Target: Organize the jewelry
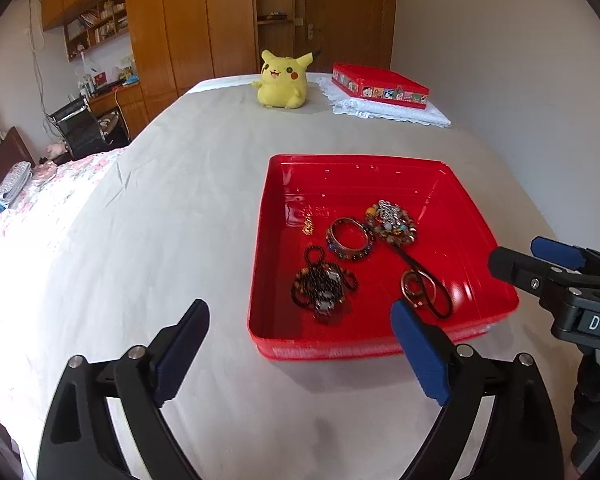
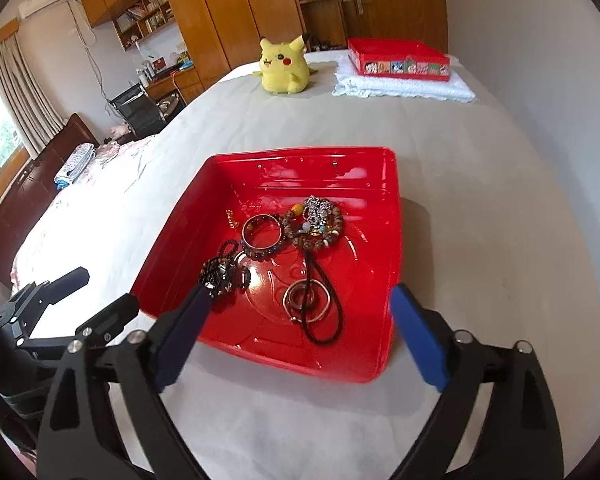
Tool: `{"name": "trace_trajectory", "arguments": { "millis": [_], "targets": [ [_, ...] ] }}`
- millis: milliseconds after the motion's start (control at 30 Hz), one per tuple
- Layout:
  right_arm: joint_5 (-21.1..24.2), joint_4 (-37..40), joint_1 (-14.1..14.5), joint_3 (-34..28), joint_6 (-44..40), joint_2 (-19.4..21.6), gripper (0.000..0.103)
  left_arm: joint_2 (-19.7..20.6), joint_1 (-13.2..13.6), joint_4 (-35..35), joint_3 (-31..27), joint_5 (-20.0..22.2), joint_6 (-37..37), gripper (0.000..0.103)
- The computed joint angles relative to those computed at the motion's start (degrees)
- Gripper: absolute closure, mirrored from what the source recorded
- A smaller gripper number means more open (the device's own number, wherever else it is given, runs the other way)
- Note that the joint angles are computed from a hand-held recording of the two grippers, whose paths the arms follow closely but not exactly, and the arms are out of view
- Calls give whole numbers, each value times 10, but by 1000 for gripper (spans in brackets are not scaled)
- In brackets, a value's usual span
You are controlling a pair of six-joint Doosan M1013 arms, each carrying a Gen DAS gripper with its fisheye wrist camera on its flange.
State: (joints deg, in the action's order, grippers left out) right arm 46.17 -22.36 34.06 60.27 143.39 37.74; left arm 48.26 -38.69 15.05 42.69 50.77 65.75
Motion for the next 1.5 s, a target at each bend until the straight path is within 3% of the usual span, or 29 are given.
{"name": "trace_trajectory", "arguments": {
  "millis": [133,467,567,867,1200,1500],
  "targets": [
    [3,-15,8,11,13,-9,7,-17,-3,-7,30,-19,3,7],
    [63,35,6,-7,-4,-5,6,-25,-2,-15,29,-2,7,7],
    [87,50,6,-18,-10,1,6,-18,-1,-3,13,23,-3,7],
    [69,91,5,-4,-29,-9,6,-7,14,-51,-9,62,17,6],
    [83,104,1,-15,-38,4,6,28,17,-68,-61,105,37,6],
    [89,98,1,-16,-32,5,6,31,18,-78,-65,102,42,7]
  ]
}}
